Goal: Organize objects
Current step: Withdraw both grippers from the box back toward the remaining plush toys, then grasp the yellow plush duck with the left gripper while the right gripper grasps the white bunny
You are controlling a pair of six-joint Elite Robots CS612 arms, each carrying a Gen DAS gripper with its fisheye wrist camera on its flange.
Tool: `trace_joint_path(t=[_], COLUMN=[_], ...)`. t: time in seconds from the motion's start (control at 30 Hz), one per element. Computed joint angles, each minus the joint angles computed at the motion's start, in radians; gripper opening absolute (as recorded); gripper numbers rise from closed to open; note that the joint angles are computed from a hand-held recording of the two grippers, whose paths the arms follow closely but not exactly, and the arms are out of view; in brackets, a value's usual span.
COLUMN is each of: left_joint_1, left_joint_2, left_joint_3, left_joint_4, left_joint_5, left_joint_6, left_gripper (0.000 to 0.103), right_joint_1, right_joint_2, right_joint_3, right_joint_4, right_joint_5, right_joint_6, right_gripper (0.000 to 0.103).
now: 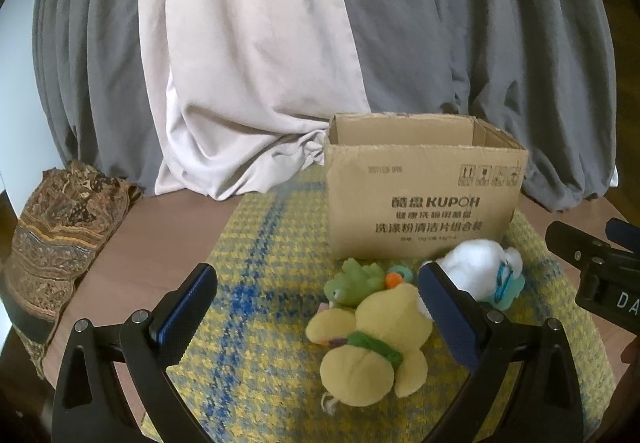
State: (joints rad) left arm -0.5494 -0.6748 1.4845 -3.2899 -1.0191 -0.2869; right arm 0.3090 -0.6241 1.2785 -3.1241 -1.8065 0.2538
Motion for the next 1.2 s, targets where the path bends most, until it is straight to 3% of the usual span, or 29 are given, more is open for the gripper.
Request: trace_joint_path(t=[0.9,1.2], left_joint_1=[0.013,0.029], left_joint_2=[0.05,0.062], left_joint_3=[0.006,-0.012], left_joint_4=[0.048,0.12], left_joint_5=[-0.116,-0.184], left_joint_6=[0.024,0.0], left_gripper=[0.1,0.089], right_joint_1=[0.01,0.014], right_joint_2=[0.029,0.039], right_joint_3=[0.017,0.003], right_joint_4=[0.062,0.089], right_joint_5=[-0.004,-0.005], right_joint_6=[0.022,0.021], right_gripper=[0.093,0.092])
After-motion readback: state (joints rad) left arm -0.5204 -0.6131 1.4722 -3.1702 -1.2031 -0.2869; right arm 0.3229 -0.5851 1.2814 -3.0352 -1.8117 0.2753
